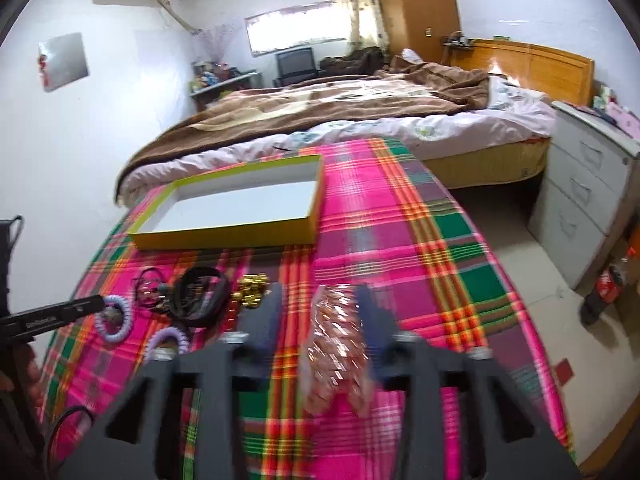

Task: Organize jewelry
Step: 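Grasp the light-blue coil hair tie with left gripper while right gripper grasps the clear claw clip, then carry both items into the white tray and open both grippers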

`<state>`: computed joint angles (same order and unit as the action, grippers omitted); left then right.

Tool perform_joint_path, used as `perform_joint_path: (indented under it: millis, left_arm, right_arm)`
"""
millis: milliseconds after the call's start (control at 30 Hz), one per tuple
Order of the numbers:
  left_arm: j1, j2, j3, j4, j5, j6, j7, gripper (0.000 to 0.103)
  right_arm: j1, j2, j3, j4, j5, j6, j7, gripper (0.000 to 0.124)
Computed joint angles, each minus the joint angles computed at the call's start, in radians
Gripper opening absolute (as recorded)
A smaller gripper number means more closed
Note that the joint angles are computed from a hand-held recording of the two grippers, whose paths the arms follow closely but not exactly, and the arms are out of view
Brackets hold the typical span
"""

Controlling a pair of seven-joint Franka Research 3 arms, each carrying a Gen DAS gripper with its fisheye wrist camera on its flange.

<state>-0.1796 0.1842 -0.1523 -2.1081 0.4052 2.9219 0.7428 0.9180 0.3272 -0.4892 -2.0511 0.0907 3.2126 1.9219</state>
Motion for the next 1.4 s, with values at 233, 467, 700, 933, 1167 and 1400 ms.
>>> perform_joint_path:
  millis: [233, 467, 700, 933, 1167, 1400]
  left_arm:
    - [0.012, 0.006, -0.019, -0.027, -0.068, 0.011, 0.037, 0.047]
    - [-0.001, 0.017, -0.016, -0.021, -0.072, 0.009, 0.033, 0.035]
    - [-0.021, 0.003, -0.003, -0.017, -0.017, -0.015, -0.001, 0.012]
    - [-0.02, -0.046, -0.004, -0.061, 0.016, 0.029, -0.043, 0.009]
    - [-0.028, -0.079, 0.011, -0.058, 0.147, 0.041, -0.147, 0.009]
    - [-0.006, -0.059, -0.017, -0.006, 0.083, 0.052, -0.071, 0.009]
  right_arm:
    - [0.169, 0.087, -0.195, 0.067, -0.096, -0.159, 0.108, 0.059]
    - [0.107, 0.065, -0.149, 0.056, -0.153, -0.177, 0.193, 0.041]
    - [0.094, 0.033, -0.144, 0.027, -0.254, -0.136, 0.276, 0.041]
    - [0.094, 0.019, -0.163, 0.013, -0.355, -0.079, 0.368, 0.041]
    - [0.116, 0.013, -0.197, 0.011, -0.392, -0.045, 0.401, 0.041]
    - [0.049, 0.003, -0.128, 0.047, -0.353, -0.051, 0.337, 0.041]
